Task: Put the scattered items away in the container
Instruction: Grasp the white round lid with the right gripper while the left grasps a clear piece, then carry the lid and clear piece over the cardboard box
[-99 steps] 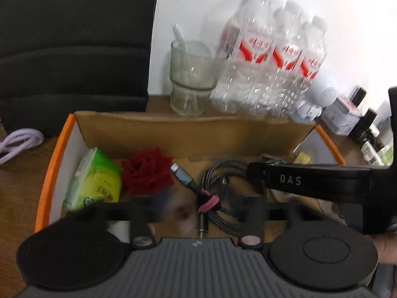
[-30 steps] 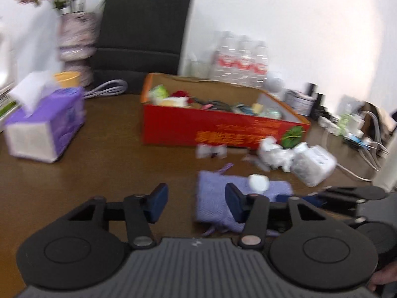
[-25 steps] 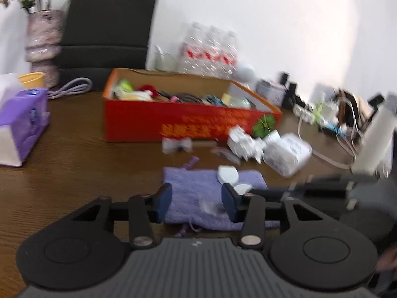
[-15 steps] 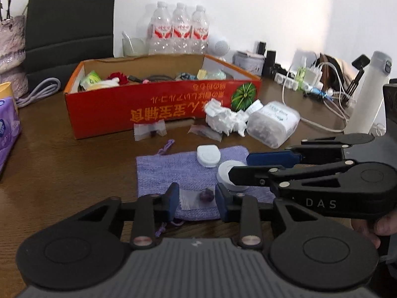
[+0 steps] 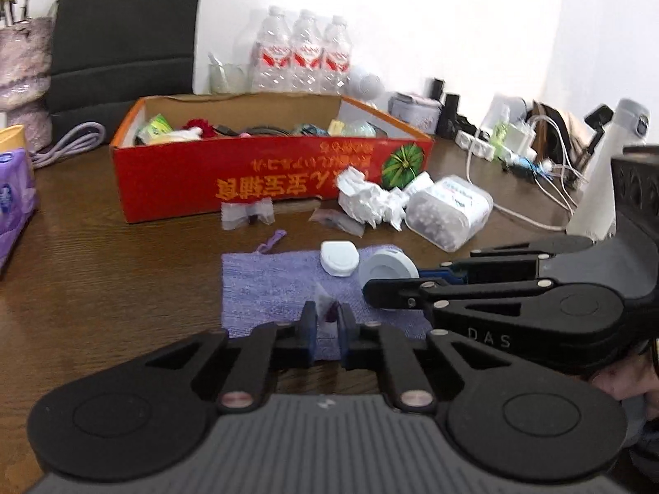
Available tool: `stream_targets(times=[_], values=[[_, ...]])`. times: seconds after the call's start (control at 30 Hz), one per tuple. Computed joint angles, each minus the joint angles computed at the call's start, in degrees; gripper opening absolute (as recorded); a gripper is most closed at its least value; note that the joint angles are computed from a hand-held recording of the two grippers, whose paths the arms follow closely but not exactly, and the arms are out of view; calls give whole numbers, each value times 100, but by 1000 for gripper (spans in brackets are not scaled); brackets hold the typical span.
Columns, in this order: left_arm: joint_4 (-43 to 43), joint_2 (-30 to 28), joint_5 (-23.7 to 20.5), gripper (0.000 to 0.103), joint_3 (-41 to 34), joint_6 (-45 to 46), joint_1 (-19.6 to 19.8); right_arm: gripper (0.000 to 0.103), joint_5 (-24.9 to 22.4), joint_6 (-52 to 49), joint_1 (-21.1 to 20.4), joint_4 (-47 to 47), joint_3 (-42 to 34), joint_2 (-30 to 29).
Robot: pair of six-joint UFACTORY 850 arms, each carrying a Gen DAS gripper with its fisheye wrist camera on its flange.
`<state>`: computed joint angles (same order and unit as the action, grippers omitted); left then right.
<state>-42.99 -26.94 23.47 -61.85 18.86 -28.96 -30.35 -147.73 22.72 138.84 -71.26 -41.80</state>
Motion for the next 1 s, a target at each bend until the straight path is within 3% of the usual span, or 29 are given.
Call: stream_targets(times=[0.23, 0.37, 0.53, 0.77, 1.0], values=[[-1132, 393, 969, 9, 454, 451, -343, 8, -406, -664, 12, 749, 450, 357], [-1592, 630, 1488, 8, 707, 671, -606, 8, -361, -872, 55, 961, 690, 547], [-1784, 903, 1832, 9, 1046, 522, -887, 8, -750, -1227, -3, 1361, 1361, 1008], [-1854, 1069, 2075, 9, 1333, 411, -1269, 8, -1483, -362, -378, 928, 2218, 1475], [-2109, 1043, 2392, 9, 1458, 550, -1706, 8, -1785, -1339, -274, 1680, 2987, 1963]])
